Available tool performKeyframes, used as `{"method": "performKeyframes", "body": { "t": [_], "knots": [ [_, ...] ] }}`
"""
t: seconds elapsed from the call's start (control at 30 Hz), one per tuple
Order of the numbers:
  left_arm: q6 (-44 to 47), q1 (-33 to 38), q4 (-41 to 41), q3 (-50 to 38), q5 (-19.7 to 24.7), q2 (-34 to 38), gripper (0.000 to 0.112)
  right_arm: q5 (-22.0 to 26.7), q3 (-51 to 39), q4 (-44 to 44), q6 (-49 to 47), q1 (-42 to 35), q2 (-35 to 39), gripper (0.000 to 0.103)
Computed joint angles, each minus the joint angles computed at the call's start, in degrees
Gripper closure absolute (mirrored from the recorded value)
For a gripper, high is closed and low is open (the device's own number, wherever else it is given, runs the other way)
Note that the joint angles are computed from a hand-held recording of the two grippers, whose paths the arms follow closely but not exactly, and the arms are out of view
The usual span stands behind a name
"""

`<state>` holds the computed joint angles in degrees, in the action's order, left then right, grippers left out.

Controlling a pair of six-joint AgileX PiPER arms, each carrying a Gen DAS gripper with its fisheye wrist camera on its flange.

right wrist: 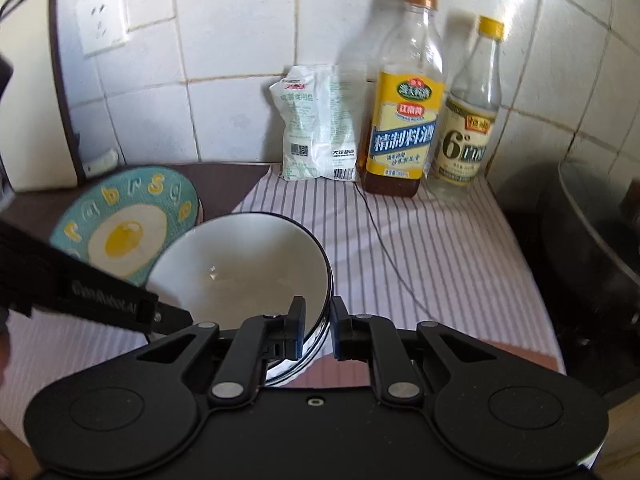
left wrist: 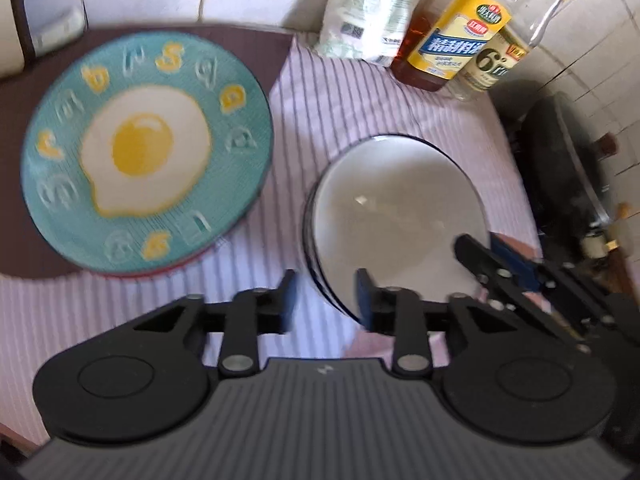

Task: Organize plates and bowls
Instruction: 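Carry the white bowl with both tools and lower it onto the bowl stack, then open both tools and bring them to the rim of the white bowl stack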

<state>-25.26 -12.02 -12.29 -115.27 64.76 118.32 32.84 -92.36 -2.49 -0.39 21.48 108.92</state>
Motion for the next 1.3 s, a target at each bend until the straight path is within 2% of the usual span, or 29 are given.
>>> {"method": "performKeyframes", "body": {
  "t": [0.1, 0.2, 0.37, 0.6, 0.83, 0.93, 1.1, 1.17, 1.3],
  "knots": [
    [1.07, 0.1, -0.92, 3.33, -1.28, -2.36, 0.071, -0.67, 1.26, 1.53, 1.21, -0.28, -1.28, 0.085],
    [2.03, -0.18, -0.19, 6.79, -2.94, -5.39, 0.071, 0.12, 2.44, 6.27, -2.52, -1.26, -3.49, 0.081],
    [5.06, 0.15, -2.05, 10.83, -4.29, -9.26, 0.071, 0.97, 6.4, 18.68, -9.77, -4.23, -8.26, 0.081],
    [7.24, -0.8, -1.73, 16.46, -6.33, -14.44, 0.071, -2.05, 14.94, 22.57, -14.66, -5.11, -15.83, 0.081],
    [10.65, -1.01, -2.75, 22.59, -9.54, -18.25, 0.071, -1.01, 19.89, 26.72, -16.82, -7.39, -18.64, 0.08],
    [12.58, -1.06, -3.51, 25.98, -12.67, -19.95, 0.071, -2.61, 22.87, 28.01, -18.95, -7.68, -19.85, 0.075],
    [10.67, -3.22, 1.95, 32.77, -20.97, -22.85, 0.071, -6.01, 26.49, 29.09, -20.07, -7.59, -20.15, 0.061],
    [12.6, -3.13, 0.93, 35.44, -24.35, -23.7, 0.071, -7.72, 28.05, 31.32, -22.7, -7.62, -19.92, 0.06],
    [19.29, -2.26, -5.78, 41.21, -31.44, -25.67, 0.07, -12.05, 31.2, 39.12, -31.51, -7.68, -18.75, 0.05]
  ]
}}
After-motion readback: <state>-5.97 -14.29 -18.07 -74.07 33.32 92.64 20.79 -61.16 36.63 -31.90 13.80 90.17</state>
